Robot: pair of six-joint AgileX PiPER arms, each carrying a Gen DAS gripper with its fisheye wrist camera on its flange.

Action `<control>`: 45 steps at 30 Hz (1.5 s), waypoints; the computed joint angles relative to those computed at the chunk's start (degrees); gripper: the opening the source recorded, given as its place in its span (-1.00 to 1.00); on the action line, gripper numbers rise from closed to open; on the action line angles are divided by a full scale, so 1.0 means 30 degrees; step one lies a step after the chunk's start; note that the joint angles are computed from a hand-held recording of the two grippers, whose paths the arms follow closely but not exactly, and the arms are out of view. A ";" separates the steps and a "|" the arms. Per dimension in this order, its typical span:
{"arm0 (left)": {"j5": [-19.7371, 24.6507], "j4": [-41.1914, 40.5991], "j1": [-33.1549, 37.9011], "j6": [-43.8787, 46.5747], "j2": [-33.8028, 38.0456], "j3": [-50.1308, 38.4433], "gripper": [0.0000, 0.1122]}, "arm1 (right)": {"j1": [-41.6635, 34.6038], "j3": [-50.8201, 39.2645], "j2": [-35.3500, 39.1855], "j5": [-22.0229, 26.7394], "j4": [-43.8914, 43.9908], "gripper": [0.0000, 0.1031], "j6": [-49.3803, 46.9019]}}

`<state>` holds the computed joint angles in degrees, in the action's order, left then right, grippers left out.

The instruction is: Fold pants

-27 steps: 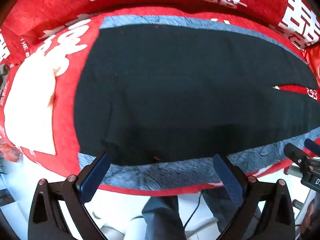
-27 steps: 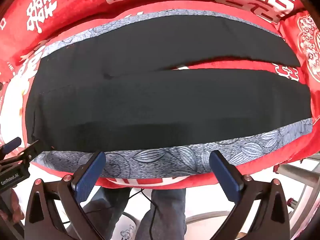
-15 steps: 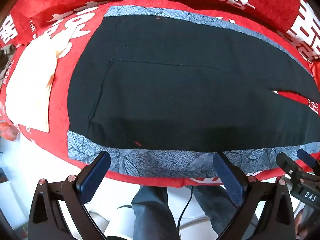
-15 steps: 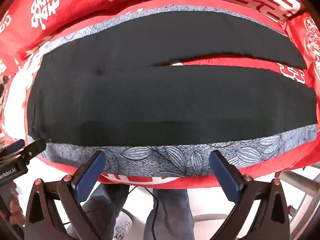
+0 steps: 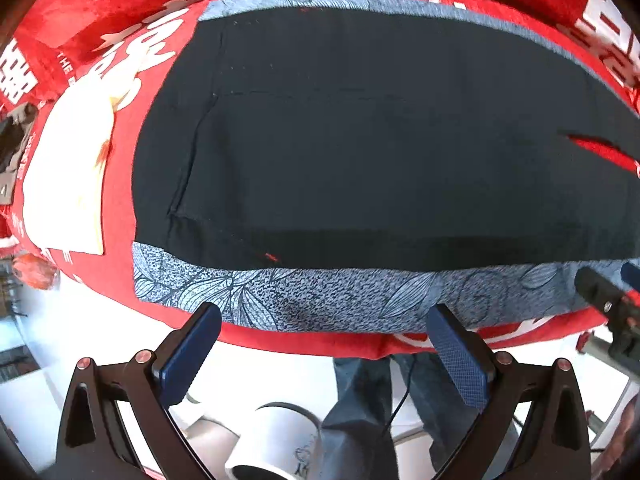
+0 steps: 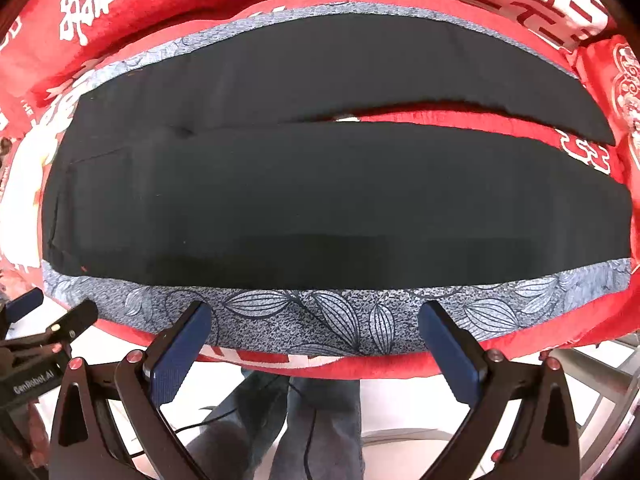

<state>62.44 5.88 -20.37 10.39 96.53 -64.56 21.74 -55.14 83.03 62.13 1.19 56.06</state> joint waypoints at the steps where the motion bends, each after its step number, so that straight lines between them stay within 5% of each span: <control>1: -0.0113 -0.0062 0.0364 0.0404 -0.0024 0.0090 0.84 | 0.0246 -0.0131 0.0214 0.0059 -0.0057 1.00 0.0418; 14: -0.0483 -0.0066 -0.0128 0.0008 -0.1566 0.1588 0.84 | 0.1805 -0.0933 0.0735 0.0862 -0.0450 1.00 0.2478; 45: -0.0474 -0.0042 -0.0840 -0.1597 -0.1498 0.1678 0.84 | 0.1494 -0.0614 0.0916 0.0467 -0.0565 1.00 0.1477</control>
<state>61.02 5.76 -22.89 5.60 92.04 -59.53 26.22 -56.98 85.77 63.53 -0.50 60.49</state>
